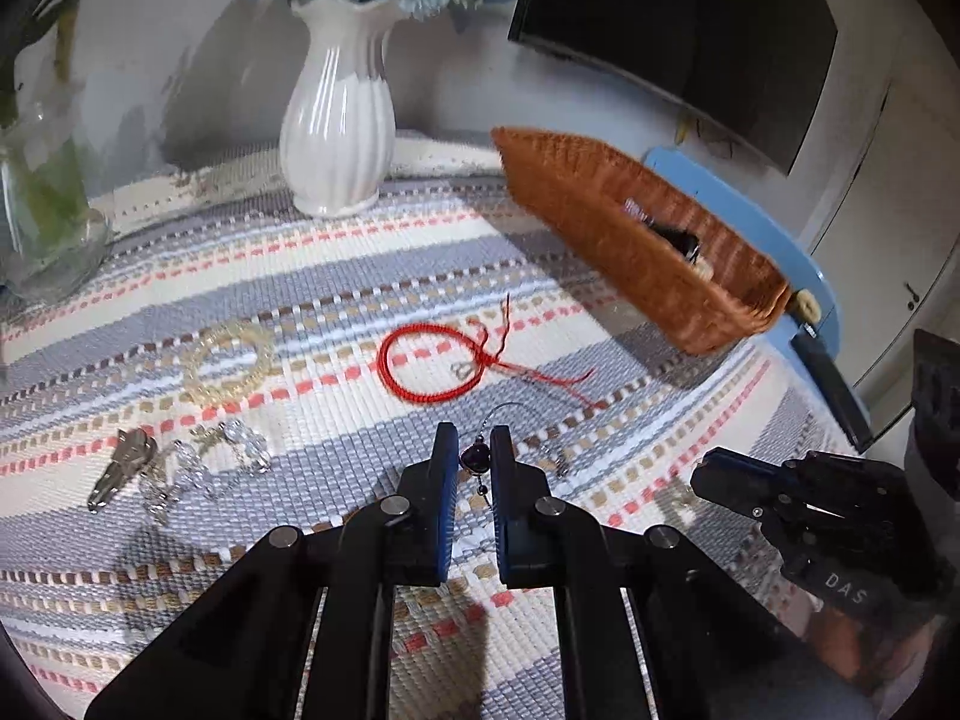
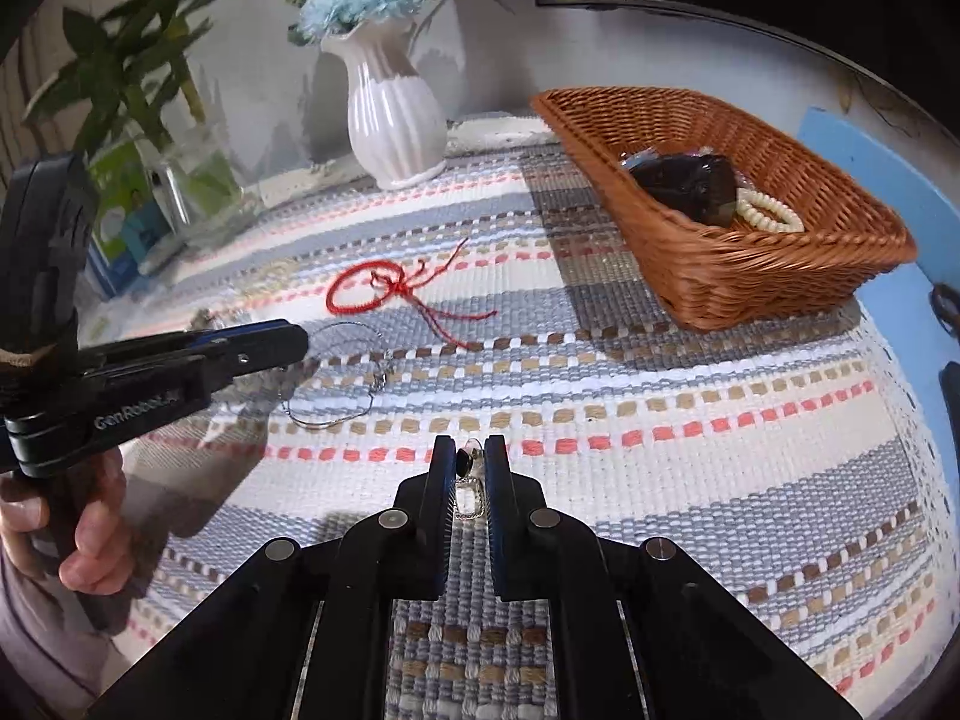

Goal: Organize jewelry
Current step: 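Grasp a small earring with the right tool while the left tool grasps a dark bead earring, then carry both earrings over the wicker basket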

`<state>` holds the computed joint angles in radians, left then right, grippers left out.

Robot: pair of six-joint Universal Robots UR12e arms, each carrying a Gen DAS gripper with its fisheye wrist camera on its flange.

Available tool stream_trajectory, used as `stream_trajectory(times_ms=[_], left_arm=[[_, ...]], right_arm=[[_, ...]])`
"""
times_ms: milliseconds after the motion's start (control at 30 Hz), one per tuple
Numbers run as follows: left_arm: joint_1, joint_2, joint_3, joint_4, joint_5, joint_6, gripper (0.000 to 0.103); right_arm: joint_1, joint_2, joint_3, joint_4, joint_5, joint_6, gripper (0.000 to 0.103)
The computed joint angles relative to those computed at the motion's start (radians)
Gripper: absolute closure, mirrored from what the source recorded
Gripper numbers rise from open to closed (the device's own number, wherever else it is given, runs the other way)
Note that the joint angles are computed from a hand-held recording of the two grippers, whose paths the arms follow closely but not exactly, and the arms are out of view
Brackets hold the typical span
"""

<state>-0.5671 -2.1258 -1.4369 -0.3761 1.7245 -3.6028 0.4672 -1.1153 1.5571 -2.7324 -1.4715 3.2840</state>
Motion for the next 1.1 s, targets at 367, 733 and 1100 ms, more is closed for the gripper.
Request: stream_trajectory(times_ms=[367, 733, 1100], left_arm=[[-0.016, 0.027, 0.027, 0.080, 0.009, 0.096, 0.094], [-0.029, -0.067, 0.244, 0.022, -0.045, 0.242, 0.094], [-0.028, -0.268, 0.561, -0.102, -0.243, 0.257, 0.094]], right_arm=[[-0.023, -0.049, 0.036, -0.107, 0.025, 0.051, 0.094], [-0.090, -0.072, 0.013, -0.190, -0.008, 0.179, 0.094], [-0.170, -0.004, -0.059, -0.166, -0.019, 0.305, 0.094]])
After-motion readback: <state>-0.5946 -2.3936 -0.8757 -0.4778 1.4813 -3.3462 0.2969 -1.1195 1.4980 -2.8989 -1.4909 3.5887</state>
